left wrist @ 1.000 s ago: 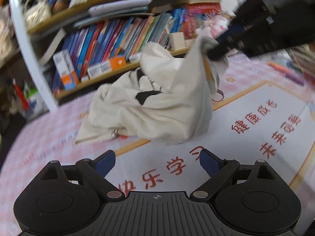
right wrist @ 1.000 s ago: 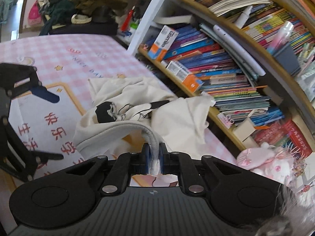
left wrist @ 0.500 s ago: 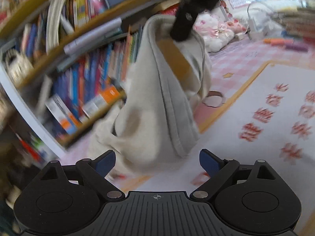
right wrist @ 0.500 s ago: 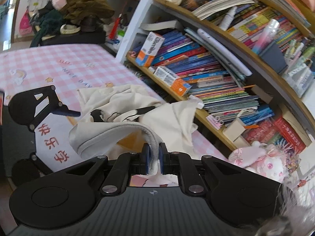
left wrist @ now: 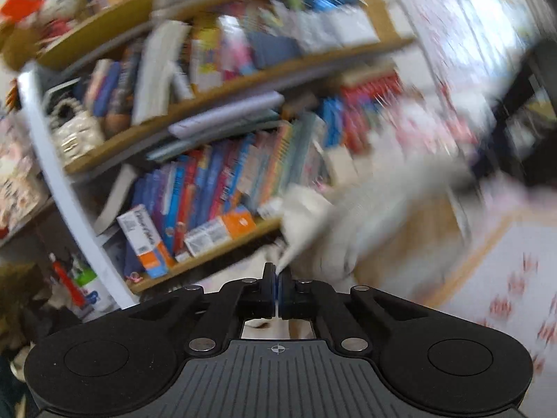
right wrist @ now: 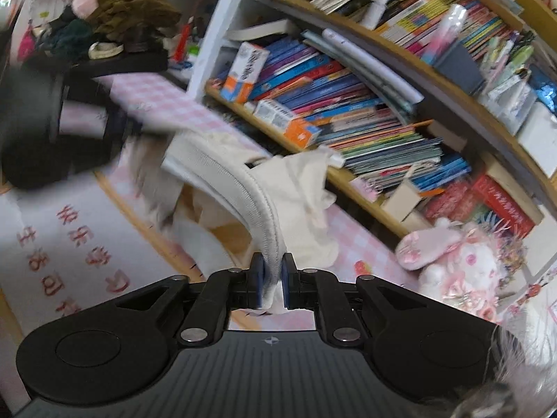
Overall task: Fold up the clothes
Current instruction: 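Lift the cream T-shirt with the right gripper while the left gripper grasps the collar edge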
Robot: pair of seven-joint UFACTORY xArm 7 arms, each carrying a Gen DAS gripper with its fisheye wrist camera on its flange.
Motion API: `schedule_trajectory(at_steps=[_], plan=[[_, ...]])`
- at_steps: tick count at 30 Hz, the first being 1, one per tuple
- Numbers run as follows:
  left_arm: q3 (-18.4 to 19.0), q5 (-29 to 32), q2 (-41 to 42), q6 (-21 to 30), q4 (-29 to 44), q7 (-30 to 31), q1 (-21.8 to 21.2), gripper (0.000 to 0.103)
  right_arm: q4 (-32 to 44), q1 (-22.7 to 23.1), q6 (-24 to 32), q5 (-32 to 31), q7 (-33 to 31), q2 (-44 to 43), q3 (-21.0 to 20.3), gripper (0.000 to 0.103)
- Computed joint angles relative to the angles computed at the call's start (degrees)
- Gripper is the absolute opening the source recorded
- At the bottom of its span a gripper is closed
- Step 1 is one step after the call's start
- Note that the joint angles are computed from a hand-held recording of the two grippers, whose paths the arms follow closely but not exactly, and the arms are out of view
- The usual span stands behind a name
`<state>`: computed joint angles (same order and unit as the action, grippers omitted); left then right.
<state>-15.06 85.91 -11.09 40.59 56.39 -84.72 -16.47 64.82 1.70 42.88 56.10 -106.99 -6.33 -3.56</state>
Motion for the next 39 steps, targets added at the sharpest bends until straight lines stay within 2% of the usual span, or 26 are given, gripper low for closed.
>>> schedule_trajectory(at_steps=[2, 5, 8, 12, 16, 18, 19, 20, 21, 22, 24, 27, 29, 32, 33, 34, 35, 36, 37, 39], plan=[[0.79, -0.72, -1.98, -0.90, 0.23, -0.16, 0.60, 0.000, -1.80, 0.03, 0.85, -0.92, -1.16, -0.76, -0.02, 0.046], [1.41, -2.66, -4.04, -2.63, 0.86, -0.25, 2.19, 0.000, -5.18, 0.63, 0.69, -2.56, -4.48, -1.89, 0.19, 0.055], [1.08, -5.23, -5.51, -4.22, 0.59, -0.31, 3.67, 0.000, -10.24, 2.94, -5.31, 0.05, -13.90, -3.09, 0.94, 0.063], [0.46, -9.26, -6.92, -6.41, 0.15, 1.19, 5.46, 0.000, -13.83, 7.35, -13.81, 11.81, -29.43, -2.43, 1.80, 0.066], [-1.00, -12.24, -7.29, -6.31, 0.04, 5.44, 6.68, 0.000, -13.08, 8.84, -16.41, 20.54, -37.81, 0.42, 3.25, 0.065], [-1.64, -13.39, -7.40, -5.80, -0.21, 7.77, 7.06, 0.000, -11.56, 9.06, -18.43, 27.39, -43.27, 1.92, 4.27, 0.061], [-1.77, -14.05, -7.52, -5.75, -0.42, 8.94, 7.18, 0.000, -10.37, 8.97, -19.30, 30.64, -45.48, 2.77, 4.75, 0.051], [-1.88, -14.72, -7.61, -5.63, -0.74, 10.10, 7.30, 0.000, -8.83, 8.55, -19.57, 32.23, -45.29, 3.69, 5.14, 0.033], [-2.01, -15.37, -7.67, -5.42, -1.10, 11.25, 7.41, 0.000, -7.23, 8.15, -19.89, 32.53, -43.63, 4.58, 5.50, 0.022], [-2.00, -16.09, -7.75, -5.44, -1.50, 12.35, 7.50, 0.000, -5.93, 7.45, -19.15, 30.65, -39.57, 4.96, 5.52, 0.007], [-1.64, -18.25, -7.88, -6.01, -2.70, 14.67, 7.59, 0.001, -3.21, 6.14, -17.41, 26.40, -30.81, 5.72, 5.40, 0.006], [-1.38, -21.15, -7.63, -6.82, -4.46, 16.96, 7.96, 0.002, 0.09, 3.97, -13.23, 21.32, -23.79, 5.45, 4.67, 0.005], [-1.41, -22.03, -7.39, -7.85, -5.66, 17.12, 8.33, 0.009, 2.80, 2.60, -9.50, 19.06, -20.29, 5.08, 3.95, 0.005], [-1.75, -21.83, -7.29, -10.76, -7.64, 15.38, 8.86, 0.010, 7.51, 1.38, -6.36, 18.84, -18.39, 5.29, 3.48, 0.005], [-2.43, -21.57, -6.90, -10.46, -7.71, 14.64, 8.98, 0.015, 9.21, 0.99, -5.37, 18.86, -17.77, 5.50, 3.34, 0.005], [-3.19, -21.16, -6.40, -9.65, -7.63, 13.77, 8.95, 0.032, 10.77, 0.81, -5.05, 18.58, -17.21, 5.85, 3.46, 0.005], [-3.80, -20.72, -5.86, -8.78, -7.52, 12.89, 8.75, 0.043, 12.35, 0.65, -4.80, 18.28, -16.66, 6.25, 3.61, 0.005], [-4.61, -19.05, -5.55, -7.84, -7.66, 11.05, 8.58, 0.064, 13.51, 0.49, -4.57, 17.81, -15.94, 6.44, 3.78, 0.005], [-5.40, -16.88, -5.32, -6.76, -7.89, 8.85, 8.28, 0.074, 14.63, 0.39, -4.36, 17.33, -15.25, 6.66, 3.96, 0.005], [-5.68, -14.32, -4.81, -5.87, -8.35, 7.49, 6.72, 0.078, 15.55, 0.03, -3.85, 17.16, -15.67, 6.47, 4.10, 0.005]])
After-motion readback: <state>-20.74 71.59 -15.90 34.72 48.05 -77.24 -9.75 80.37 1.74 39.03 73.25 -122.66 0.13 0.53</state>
